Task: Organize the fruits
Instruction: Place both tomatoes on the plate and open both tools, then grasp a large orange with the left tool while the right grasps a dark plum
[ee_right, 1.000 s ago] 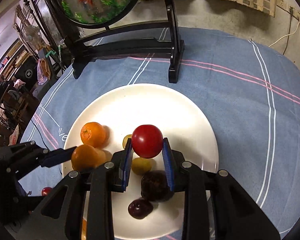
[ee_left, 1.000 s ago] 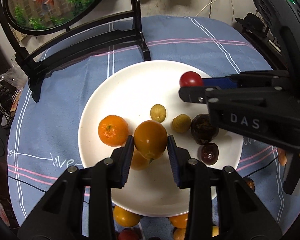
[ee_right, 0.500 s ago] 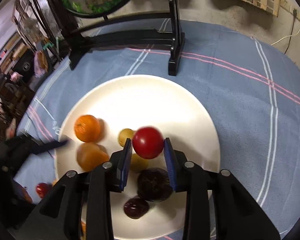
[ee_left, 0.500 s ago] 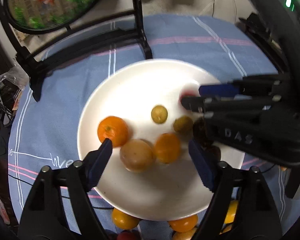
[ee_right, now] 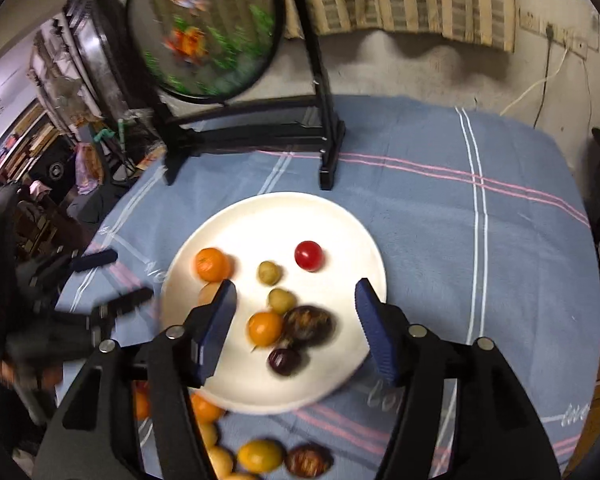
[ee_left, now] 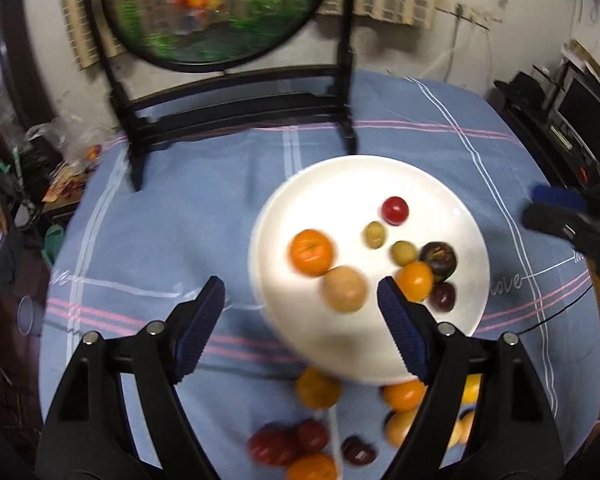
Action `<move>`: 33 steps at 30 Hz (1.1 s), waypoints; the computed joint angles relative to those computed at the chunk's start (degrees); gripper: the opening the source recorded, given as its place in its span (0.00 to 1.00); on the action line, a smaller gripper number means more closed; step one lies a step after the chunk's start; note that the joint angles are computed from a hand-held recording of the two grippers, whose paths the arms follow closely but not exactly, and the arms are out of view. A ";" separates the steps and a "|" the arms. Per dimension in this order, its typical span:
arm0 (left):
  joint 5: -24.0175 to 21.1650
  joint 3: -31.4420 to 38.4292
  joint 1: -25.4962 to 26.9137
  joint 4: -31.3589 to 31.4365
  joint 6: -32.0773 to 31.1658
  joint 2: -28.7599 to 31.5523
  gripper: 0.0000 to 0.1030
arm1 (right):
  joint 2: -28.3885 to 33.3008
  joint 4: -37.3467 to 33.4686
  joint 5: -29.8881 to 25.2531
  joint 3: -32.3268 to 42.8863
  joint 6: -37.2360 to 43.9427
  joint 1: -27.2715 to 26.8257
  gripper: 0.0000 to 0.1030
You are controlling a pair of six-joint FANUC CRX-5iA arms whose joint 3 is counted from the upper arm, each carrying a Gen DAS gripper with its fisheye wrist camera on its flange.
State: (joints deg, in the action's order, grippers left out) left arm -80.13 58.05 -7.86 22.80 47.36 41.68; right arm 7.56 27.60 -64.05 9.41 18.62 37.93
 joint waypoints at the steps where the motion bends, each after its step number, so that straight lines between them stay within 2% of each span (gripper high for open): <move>1: 0.57 -1.37 0.70 0.34 -0.74 -0.87 0.78 | -0.62 0.49 -0.37 -0.73 -0.72 1.24 0.61; 4: 2.45 -8.65 3.42 0.73 -3.94 -5.29 0.78 | -1.42 1.54 -1.52 -2.63 -1.65 5.70 0.61; 7: 3.84 -17.55 5.82 0.69 -8.89 -10.38 0.78 | -1.04 -0.78 -2.04 -3.21 -1.50 9.16 0.61; 11: 3.80 -29.45 8.61 0.14 -15.45 -17.04 0.78 | -1.18 -4.22 -1.07 -4.88 -5.09 11.91 0.61; 13: 2.42 -32.53 9.38 -0.48 -15.12 -18.38 0.78 | -1.04 -5.51 -0.76 -5.06 -5.67 12.61 0.61; 16: 2.13 -35.01 9.45 -1.49 -13.91 -19.14 0.78 | -0.34 -6.58 -1.00 -4.50 -5.94 13.76 0.61; 22: 2.72 -35.98 8.24 -1.14 -12.53 -17.64 0.76 | 3.49 -6.93 -3.74 0.32 -0.40 14.23 0.61; 23: 3.09 -35.96 7.91 -1.35 -12.20 -17.26 0.69 | 4.75 -6.99 -4.82 1.96 1.41 14.13 0.61; 24: 2.98 -35.66 7.63 -1.68 -11.64 -16.85 0.55 | 5.89 -7.08 -5.58 3.39 3.35 13.97 0.61; 26: 0.71 -34.00 7.49 -0.99 -10.55 -15.11 0.42 | 7.67 -7.40 -6.70 5.50 6.72 13.54 0.61; 33: 1.86 -35.68 9.76 1.25 -11.75 -17.07 0.40 | 14.57 -11.41 -7.47 14.70 19.47 11.24 0.61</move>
